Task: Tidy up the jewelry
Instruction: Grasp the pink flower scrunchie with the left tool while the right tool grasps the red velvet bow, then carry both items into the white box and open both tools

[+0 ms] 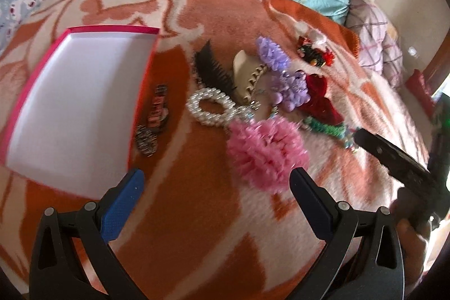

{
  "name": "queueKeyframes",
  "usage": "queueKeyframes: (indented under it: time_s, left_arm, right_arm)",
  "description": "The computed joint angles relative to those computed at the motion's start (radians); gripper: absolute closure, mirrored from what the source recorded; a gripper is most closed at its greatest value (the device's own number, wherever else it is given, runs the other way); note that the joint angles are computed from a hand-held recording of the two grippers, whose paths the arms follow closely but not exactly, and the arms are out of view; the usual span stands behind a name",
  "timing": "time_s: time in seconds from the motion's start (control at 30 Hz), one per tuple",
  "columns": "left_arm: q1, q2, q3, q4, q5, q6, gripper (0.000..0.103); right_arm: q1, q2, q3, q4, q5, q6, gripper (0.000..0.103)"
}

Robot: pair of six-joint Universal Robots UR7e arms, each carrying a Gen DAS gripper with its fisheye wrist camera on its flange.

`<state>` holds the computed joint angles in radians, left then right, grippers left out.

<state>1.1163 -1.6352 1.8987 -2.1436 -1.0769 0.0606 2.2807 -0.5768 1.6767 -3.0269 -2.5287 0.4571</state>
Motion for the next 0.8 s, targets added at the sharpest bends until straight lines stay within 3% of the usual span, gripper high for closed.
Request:
queueKeyframes:
  time_s: [0.1, 0.27, 0.37, 0.47, 0.53, 0.63, 0.8]
  left_arm:
    - [0.005, 0.032, -0.019, -0.004, -0.035, 0.015, 0.0]
    - [0.021, 0.099, -0.049, 0.023, -0.06, 0.015, 0.005]
    - [0.035, 0.128, -0.066, 0.052, -0.083, 0.011, 0.017]
    - [0.044, 0.152, -0.077, 0.068, -0.095, 0.009, 0.03]
    - [0.051, 0.164, -0.087, 0.08, -0.116, 0.014, 0.062]
    - [0.047, 0.161, -0.089, 0.079, -0.124, 0.037, 0.082]
    - [0.035, 0.133, -0.077, 0.057, -0.11, 0.065, 0.089]
  right_arm:
    - [-0.023, 0.004, -0.027, -0.015, -0.002, -0.034, 0.012]
    - [-0.089, -0.003, -0.062, 0.065, 0.034, 0.034, 0.037]
    - [-0.121, 0.003, -0.078, 0.088, 0.062, 0.046, 0.04]
    - [-0.142, 0.013, -0.097, 0.114, 0.083, 0.051, 0.053]
    - [-0.146, 0.024, -0.108, 0.095, 0.087, 0.027, 0.073]
    - [-0.144, 0.028, -0.11, 0.074, 0.093, 0.016, 0.081]
    - [-0.127, 0.014, -0.082, 0.01, 0.087, 0.008, 0.086]
